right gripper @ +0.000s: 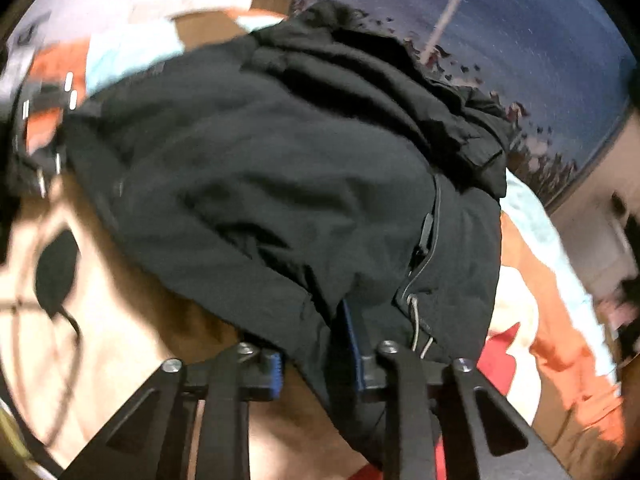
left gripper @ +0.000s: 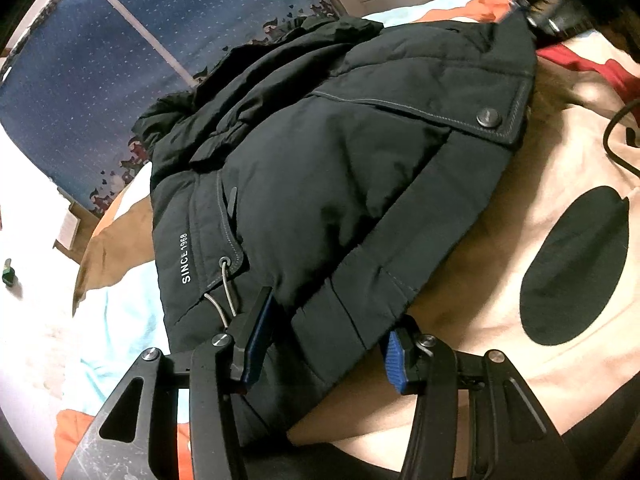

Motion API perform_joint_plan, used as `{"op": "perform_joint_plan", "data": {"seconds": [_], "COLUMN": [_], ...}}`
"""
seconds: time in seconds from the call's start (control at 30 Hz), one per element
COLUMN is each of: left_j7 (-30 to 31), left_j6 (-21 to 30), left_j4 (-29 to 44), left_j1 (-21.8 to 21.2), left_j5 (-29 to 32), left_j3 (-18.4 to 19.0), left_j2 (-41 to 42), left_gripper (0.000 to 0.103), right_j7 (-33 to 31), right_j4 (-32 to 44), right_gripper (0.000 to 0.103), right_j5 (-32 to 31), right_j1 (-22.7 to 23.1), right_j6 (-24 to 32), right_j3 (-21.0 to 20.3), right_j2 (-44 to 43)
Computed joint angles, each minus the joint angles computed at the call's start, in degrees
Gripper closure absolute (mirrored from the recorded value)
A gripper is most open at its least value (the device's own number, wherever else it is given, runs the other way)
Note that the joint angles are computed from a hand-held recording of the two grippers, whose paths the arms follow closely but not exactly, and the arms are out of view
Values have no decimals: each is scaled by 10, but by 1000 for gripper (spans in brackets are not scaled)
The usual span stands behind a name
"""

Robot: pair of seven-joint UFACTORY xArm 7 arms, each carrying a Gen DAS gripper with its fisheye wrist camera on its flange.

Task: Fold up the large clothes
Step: 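Lift the hem with both tools and carry it over the jacket body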

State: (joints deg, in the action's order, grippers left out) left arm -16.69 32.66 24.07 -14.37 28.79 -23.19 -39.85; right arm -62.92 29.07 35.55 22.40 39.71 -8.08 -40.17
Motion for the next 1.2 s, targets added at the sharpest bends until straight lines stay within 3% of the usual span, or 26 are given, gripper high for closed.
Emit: {"op": "perform_joint_plan", "data": {"seconds": [0.17,0.3,0.63,0.73,0.8,1.2], "left_j7": [13,26,-5,-20,-26,-12], "left_j6": [-5,-13,-4,-6,2,-18], "left_j4": [-9,-17,-1,3,13,102], "left_j1": [-13,-20,19,34,43,73], "left_j5": [-2,-9,29,43,49,11], "left_j3": [4,7,-23,-24,-26,23], "left_j2": [-9,-17,-8,-18,-19,-5], "left_gripper": [53,47,46,56,80,91], "right_j7": [60,85,94,93,96,130], "right_j4": [101,156,232,236,239,300], "right_gripper": [85,86,86,86,86,86], "right_j5": [59,101,171,186,192,219], "right_j1": [-6,-24,-77,-88,-94,-125], "right_j6": [102,154,200,200,206,225], "right_j3": [-31,-27,8,11,10,16], "right_j2": [76,117,157,159,162,211]}}
